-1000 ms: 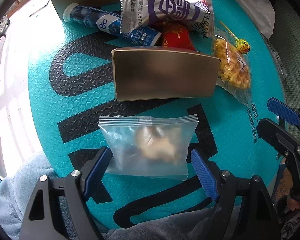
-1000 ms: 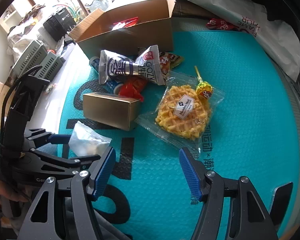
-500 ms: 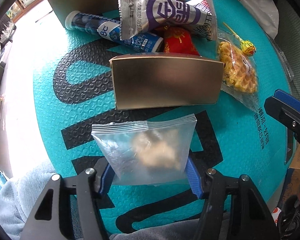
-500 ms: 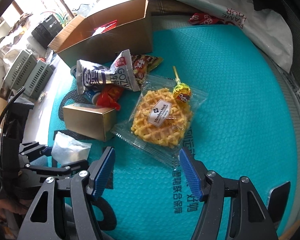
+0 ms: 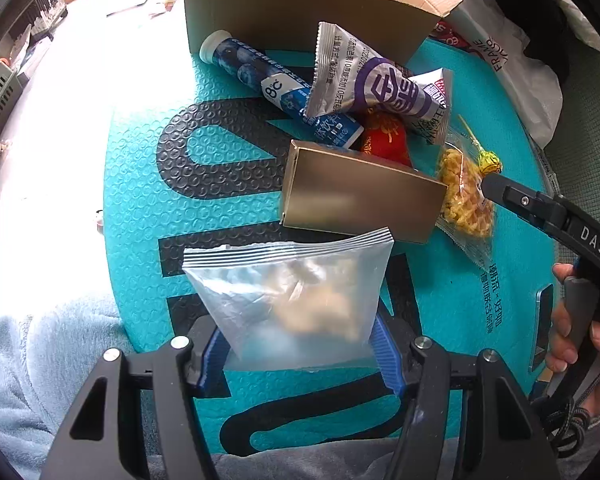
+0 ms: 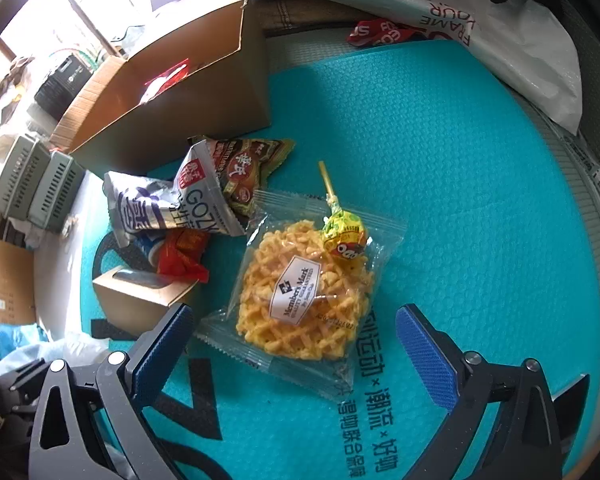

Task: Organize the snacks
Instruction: 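Grasp the clear zip bag with the left tool while the right tool grasps the waffle pack, then lift the zip bag and waffle pack and carry them over the box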

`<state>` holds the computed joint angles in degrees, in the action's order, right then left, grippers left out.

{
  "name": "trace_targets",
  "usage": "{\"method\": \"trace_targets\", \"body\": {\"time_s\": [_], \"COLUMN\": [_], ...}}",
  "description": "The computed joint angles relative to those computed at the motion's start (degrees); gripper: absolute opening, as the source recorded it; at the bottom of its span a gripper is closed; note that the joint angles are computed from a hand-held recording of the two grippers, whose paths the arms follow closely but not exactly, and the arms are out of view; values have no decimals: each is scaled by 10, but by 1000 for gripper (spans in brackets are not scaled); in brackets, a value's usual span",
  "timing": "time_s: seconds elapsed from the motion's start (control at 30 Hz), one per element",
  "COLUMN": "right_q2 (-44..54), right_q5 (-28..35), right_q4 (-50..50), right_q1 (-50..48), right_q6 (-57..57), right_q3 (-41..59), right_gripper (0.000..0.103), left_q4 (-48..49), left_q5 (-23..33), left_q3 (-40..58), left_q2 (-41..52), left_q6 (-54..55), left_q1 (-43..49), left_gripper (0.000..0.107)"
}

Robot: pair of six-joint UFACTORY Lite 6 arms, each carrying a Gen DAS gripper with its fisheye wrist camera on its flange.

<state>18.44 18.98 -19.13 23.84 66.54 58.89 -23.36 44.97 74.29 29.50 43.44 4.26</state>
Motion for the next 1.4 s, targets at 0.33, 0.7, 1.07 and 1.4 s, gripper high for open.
{"method": "trace_targets", "body": {"time_s": [0.33,0.7,1.07,1.4], "right_q2": [120,121,-30,-127], "right_q5": [36,52,-31,-25], "right_q4": [86,28,193,248], "right_q1": [-23,7,60,127], "right_q6": [-86,-28,-133,-146], "right_q3": [107,93,-90,-152], "right_gripper": [103,76,73,73], "left_q4": [-12,-20,-38,-66], "left_q5": [19,16,10,45], "left_q3": [20,21,-24,-62], "left_q2": [14,12,-42,-98], "left_q6": [-15,-9,28,63], "left_q1": [13,15,25,54], "left_gripper": [61,61,61,61]}}
